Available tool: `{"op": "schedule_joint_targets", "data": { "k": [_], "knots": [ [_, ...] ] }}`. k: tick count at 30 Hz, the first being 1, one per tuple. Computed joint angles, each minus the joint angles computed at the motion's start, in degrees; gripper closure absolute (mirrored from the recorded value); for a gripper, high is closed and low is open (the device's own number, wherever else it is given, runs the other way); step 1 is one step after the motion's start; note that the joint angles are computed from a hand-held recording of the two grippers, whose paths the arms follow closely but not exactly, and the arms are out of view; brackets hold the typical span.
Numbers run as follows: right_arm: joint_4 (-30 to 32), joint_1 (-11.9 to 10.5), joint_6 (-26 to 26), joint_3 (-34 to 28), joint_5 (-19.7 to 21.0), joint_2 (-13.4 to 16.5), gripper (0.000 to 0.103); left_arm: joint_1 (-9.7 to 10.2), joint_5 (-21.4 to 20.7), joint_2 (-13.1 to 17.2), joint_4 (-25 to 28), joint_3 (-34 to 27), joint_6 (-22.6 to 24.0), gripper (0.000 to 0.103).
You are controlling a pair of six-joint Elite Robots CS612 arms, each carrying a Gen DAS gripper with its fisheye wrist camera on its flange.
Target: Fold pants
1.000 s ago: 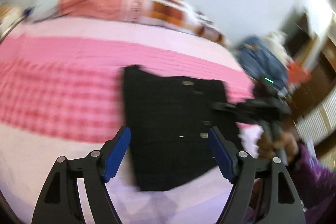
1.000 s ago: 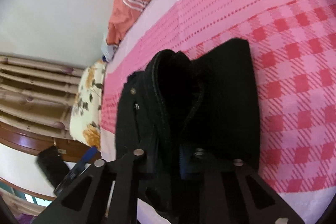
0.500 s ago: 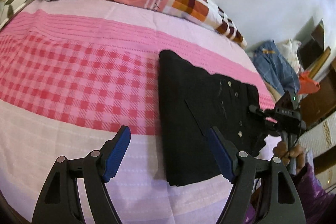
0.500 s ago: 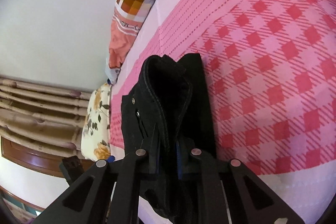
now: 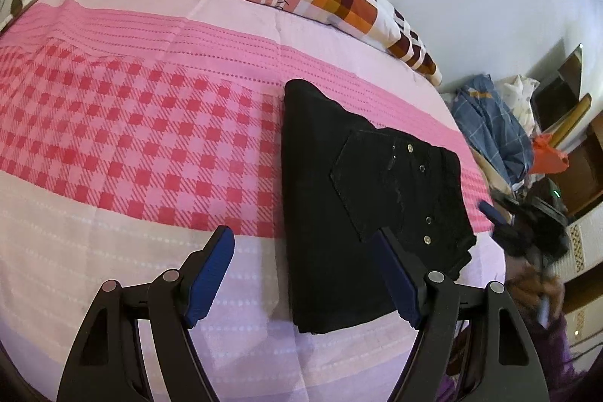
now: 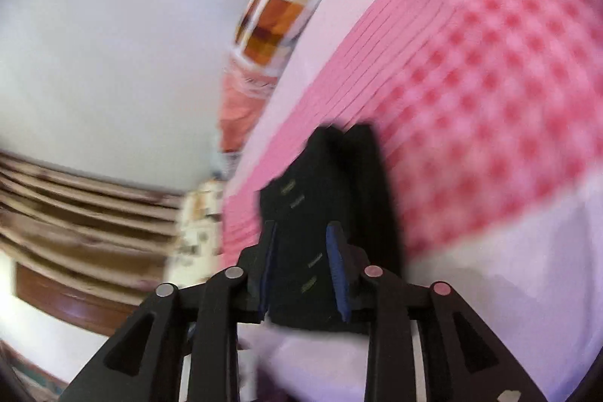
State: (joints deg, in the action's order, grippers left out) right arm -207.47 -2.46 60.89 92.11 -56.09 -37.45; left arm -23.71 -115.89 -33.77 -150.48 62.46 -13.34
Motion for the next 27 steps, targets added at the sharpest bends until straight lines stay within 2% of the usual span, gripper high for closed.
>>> {"op": "schedule_joint_targets", "data": {
  "k": [2,5,8,10,12,15,16,17,20,21,23,24,27],
  "knots": [
    [-1.0,0.76,3.88,1.15,1.73,0.11,0.073,0.05,-0.42,0.18,0.07,-0.15,-0.08,0.027],
    [-4.94,1.45,11.51,0.84,2.87,2.04,0.073,0.14,-1.34,0.54,0.56,-0.47,-0.47,0.027],
    [-3.32,2.24,13.68,0.14,1.16,3.02,0.067,0.24,-2.39,0.71,1.95,-0.61,-0.39,0.027],
    [-3.06,2.37,15.31,-0.03,0.32,3.38,0.067,0.34,-2.95,0.7,2.19,-0.45,-0.5,0.027],
    [-4.94,2.35,18.01,-0.41,-0.81,3.93,0.064,0.45,-3.61,0.64,2.27,-0.2,-0.63,0.027],
    [-3.35,2.68,16.31,-0.16,-4.73,2.92,0.054,0.52,-3.83,0.48,1.31,0.33,-1.03,0.026],
    [-3.69,2.65,16.64,-0.88,-4.47,3.31,0.044,0.52,-3.91,0.45,1.19,0.43,-1.12,0.026],
    [-3.62,2.68,16.7,-1.49,-4.4,3.58,0.04,0.54,-4.14,0.49,1.31,0.4,-1.2,0.026],
    [-1.81,3.13,13.25,-1.74,-5.65,3.19,0.038,0.56,-4.37,0.53,1.81,0.41,-1.4,0.025],
    [-0.9,3.25,11.62,-1.8,-6.14,3.0,0.041,0.56,-4.42,0.54,2.0,0.38,-1.42,0.025],
    [3.55,3.58,6.66,-2.03,-7.61,2.3,0.074,0.53,-4.19,0.45,1.85,0.67,-1.76,0.025],
    [5.25,3.66,5.73,-2.18,-7.83,2.18,0.084,0.52,-4.2,0.49,1.96,0.63,-2.0,0.025],
    [3.82,3.73,5.95,-1.46,-8.67,1.9,0.089,0.47,-4.08,0.44,3.28,0.51,-2.21,0.025]
  ]
}}
